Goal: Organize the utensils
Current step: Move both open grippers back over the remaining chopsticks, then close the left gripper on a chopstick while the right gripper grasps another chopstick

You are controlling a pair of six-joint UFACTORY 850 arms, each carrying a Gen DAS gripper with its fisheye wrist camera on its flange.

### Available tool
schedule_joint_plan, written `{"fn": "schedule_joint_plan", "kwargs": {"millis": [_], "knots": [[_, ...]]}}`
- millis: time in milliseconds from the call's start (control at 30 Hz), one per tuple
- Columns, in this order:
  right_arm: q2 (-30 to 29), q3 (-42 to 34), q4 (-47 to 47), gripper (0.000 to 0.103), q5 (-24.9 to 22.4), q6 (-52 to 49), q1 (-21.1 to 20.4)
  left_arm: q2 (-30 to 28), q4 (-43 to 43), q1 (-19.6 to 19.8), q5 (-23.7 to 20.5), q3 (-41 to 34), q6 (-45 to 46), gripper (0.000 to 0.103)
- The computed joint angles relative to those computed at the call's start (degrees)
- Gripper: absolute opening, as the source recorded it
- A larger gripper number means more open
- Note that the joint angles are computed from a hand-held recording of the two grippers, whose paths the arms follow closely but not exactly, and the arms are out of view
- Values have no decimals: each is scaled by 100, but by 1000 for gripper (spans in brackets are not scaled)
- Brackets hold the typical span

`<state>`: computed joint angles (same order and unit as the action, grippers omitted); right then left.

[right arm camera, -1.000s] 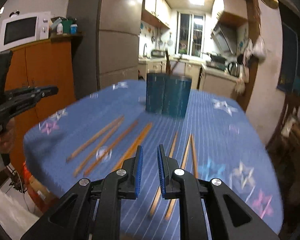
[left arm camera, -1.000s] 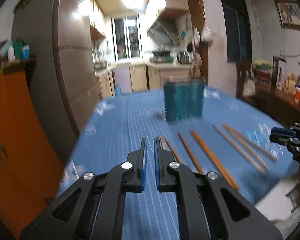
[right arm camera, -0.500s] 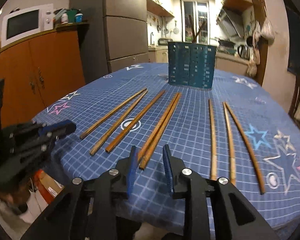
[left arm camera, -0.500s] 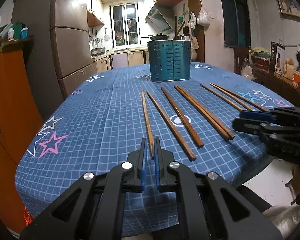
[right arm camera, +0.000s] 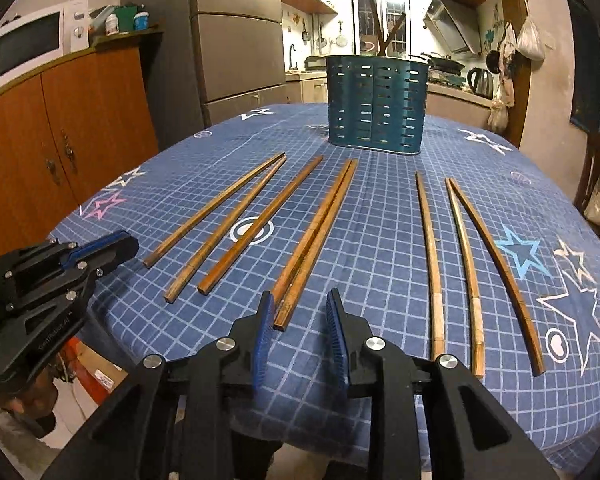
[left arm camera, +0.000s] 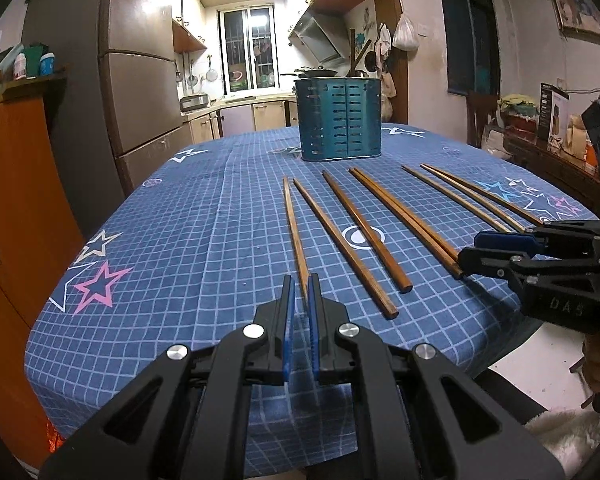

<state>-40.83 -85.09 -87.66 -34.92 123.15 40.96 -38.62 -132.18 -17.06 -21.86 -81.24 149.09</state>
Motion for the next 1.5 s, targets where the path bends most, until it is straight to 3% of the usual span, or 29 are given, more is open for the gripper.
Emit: {"fn": "schedule_joint_plan", "kwargs": {"millis": [333, 567, 833, 1167, 1500], "knots": [[7, 34, 157, 28, -319, -109, 88, -6, 89, 24, -165, 89, 115, 5], [-84, -42, 346, 23, -664, -489, 182, -73, -390, -81, 33, 63, 674, 5], [-168, -34, 99, 20, -1011, -326, 264, -77, -1090, -140, -73, 151, 1356, 5], [-396, -126, -131, 20, -1741, 101, 467, -85, -1930, -136, -675, 400, 2148, 6], [-587, -287, -199, 20, -2107, 344, 520, -135, -1932, -79, -1073, 481, 2067, 6]]}}
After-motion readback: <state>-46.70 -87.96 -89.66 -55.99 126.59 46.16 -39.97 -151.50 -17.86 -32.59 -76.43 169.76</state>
